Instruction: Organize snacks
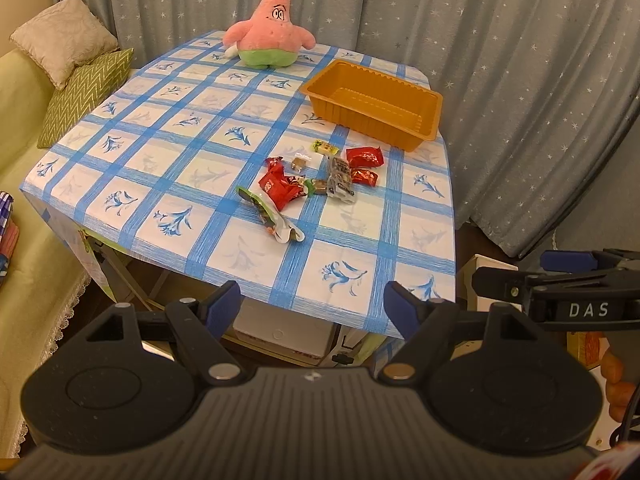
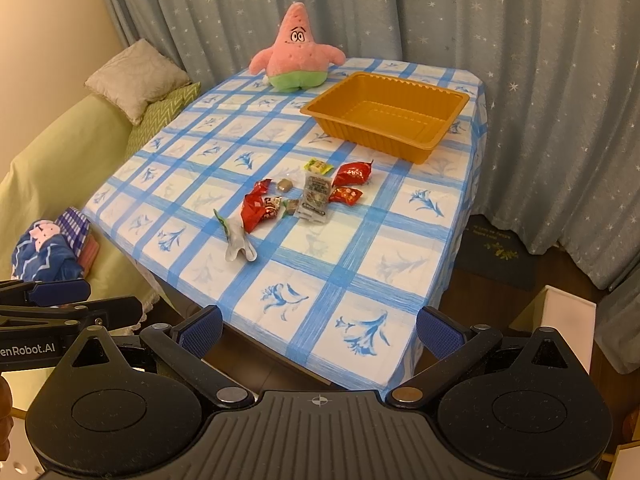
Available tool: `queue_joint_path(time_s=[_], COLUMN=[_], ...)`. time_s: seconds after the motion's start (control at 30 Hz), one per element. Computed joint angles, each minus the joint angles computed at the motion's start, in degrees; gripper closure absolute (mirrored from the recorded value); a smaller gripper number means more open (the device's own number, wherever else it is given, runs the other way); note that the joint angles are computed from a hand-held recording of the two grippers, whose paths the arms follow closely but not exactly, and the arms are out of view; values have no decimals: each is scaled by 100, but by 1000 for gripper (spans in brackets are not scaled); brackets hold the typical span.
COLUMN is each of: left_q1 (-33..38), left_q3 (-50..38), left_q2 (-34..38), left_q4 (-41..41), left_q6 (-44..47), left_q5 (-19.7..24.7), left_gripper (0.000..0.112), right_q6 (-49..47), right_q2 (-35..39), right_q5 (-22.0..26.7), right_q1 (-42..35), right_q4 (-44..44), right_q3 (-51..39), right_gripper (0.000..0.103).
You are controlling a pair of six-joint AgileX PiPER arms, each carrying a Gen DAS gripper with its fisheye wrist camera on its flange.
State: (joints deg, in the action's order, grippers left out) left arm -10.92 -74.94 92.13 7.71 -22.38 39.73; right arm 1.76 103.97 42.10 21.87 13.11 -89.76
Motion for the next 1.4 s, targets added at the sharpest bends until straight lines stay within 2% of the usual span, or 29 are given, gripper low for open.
queue_joint_path(time_s=[0.7, 0.97, 1.0, 1.07, 1.13, 1.4], left_q1=[3, -12, 141, 132, 129, -13], left_q3=[-6, -9, 33, -154, -130, -644], left_q2=[0, -1, 38, 162, 275, 724], left_q4=[-16, 15, -111, -85, -19, 329], left_q6=[2, -54, 152, 116, 28, -493], left_q5=[12, 50, -45, 36, -71, 156], left_gripper=[35, 35, 35, 35, 35, 35], right_q6=[25, -174, -195, -178, -202, -786], right_q2=[193, 331, 347, 456, 486, 892], right_q5=[-20, 112, 117, 84, 92, 100], right_q1=[25, -124, -138, -121, -136, -509], right_q4=[-14, 117, 134, 127, 157, 672], right_q3=[-164, -379, -399, -465, -493, -904], right_gripper=[0, 0, 0, 0, 0, 0])
